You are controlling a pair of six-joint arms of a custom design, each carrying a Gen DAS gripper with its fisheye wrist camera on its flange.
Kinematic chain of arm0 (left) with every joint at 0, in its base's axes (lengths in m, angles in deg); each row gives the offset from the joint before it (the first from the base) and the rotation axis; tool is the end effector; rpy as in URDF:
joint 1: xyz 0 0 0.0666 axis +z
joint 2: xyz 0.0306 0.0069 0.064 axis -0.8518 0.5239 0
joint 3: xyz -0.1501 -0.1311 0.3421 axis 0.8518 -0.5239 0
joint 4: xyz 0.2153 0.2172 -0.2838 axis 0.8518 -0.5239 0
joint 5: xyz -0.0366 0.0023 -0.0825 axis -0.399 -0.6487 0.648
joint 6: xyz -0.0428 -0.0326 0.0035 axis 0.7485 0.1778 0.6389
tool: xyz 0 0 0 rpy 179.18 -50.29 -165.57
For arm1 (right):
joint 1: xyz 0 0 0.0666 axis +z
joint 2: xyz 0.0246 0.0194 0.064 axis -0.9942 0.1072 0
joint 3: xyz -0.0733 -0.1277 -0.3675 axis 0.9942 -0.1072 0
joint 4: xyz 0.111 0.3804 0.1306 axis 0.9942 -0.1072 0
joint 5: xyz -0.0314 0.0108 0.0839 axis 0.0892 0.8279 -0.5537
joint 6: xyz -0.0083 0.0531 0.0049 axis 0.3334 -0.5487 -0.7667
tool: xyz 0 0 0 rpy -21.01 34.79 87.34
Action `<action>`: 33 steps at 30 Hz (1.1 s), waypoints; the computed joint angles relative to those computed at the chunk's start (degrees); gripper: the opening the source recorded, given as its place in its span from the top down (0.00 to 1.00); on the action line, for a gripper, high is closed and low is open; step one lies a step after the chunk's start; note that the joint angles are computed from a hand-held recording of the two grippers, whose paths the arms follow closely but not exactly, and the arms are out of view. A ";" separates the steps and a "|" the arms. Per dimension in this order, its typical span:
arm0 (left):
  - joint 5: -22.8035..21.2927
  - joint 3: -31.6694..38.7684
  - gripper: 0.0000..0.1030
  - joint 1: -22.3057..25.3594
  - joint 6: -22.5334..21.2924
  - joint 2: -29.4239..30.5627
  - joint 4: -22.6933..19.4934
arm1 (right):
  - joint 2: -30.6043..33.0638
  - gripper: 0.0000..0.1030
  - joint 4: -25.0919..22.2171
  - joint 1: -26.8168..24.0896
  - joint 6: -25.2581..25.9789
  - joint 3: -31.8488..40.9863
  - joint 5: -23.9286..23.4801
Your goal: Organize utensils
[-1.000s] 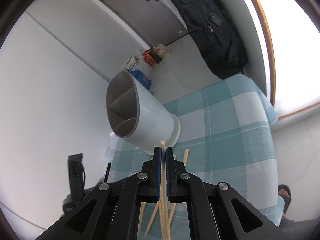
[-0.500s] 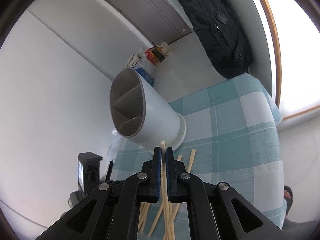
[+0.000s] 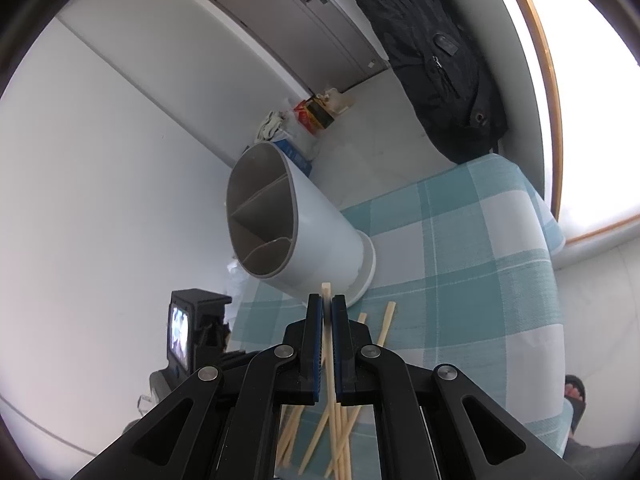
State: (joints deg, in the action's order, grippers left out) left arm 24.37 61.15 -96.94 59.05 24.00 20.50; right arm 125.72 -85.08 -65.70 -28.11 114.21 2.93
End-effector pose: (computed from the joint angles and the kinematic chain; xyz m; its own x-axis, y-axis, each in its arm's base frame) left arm 0.3380 -0.2630 0.3699 -0.9298 0.1644 -0.3292 0.1768 0.9842 -0.0080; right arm 0.2743 0.1024 0.4352 -0.8052 0.2486 -0.5383 -0.1448 0.7979 0.5851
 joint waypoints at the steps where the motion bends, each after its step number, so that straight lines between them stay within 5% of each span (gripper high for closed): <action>1: 0.74 -0.45 0.98 0.48 0.87 -0.55 1.18 | -0.13 0.96 0.07 0.06 -0.03 0.00 0.17; 11: -3.83 -6.82 0.99 0.64 6.88 -13.30 13.28 | -1.30 0.96 1.69 3.16 0.48 0.01 3.81; 20: -8.14 -5.84 0.99 -1.81 6.07 -15.82 15.64 | -2.46 0.96 4.03 7.90 3.47 0.33 9.69; 33: -6.66 -3.78 0.99 -0.57 1.21 -16.66 15.85 | -1.97 0.96 4.80 12.86 7.97 3.84 17.00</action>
